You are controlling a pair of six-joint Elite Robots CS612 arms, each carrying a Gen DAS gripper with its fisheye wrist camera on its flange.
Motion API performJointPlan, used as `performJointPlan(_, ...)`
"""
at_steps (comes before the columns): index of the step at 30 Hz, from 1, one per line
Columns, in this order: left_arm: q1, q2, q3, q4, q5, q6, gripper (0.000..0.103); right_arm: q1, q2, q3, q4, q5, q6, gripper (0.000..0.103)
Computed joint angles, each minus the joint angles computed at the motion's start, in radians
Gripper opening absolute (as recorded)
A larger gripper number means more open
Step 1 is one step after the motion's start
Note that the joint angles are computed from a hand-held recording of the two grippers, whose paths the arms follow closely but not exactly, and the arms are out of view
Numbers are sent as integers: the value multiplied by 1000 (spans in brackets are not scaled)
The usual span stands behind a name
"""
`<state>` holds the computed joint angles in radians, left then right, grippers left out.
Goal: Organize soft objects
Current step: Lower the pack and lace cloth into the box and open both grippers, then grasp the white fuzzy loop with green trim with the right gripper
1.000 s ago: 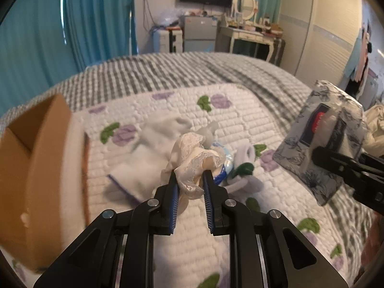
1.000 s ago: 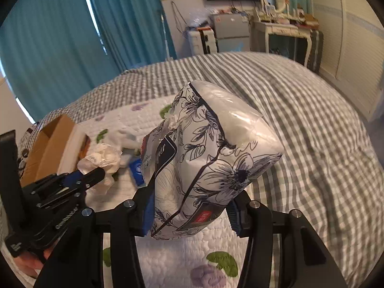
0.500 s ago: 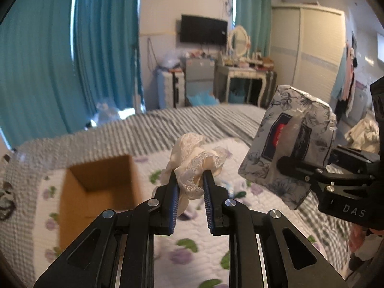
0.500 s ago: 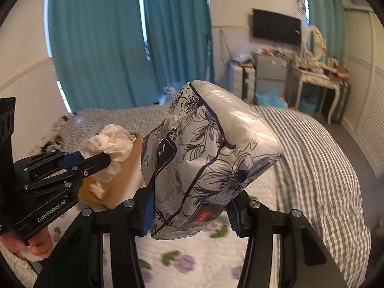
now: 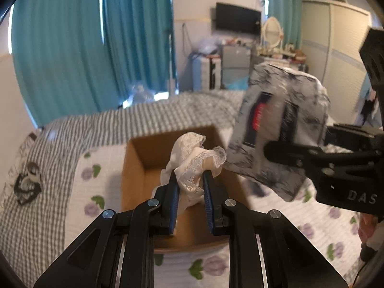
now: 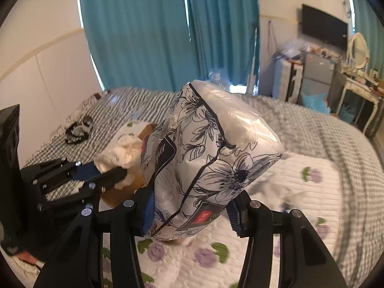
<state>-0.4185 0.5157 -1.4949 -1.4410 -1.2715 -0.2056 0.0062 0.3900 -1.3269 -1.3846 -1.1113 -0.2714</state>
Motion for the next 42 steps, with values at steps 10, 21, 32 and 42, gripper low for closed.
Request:
performJointPlan(10,35,37,41,-36,-32,24,23,42,-26,181,-51,-53,3,54)
performJointPlan(21,38,30,48,3,9,-8,23,25,-10,153,-155,-16,89,83)
performJointPlan(32,0,1,-14,6,89,-19,53,-31,6,-3,-129,-22,110,86)
performJointPlan(42,-99,-36,-43,-77,196,2,77,-127,9,-165,-79,-38,95,93)
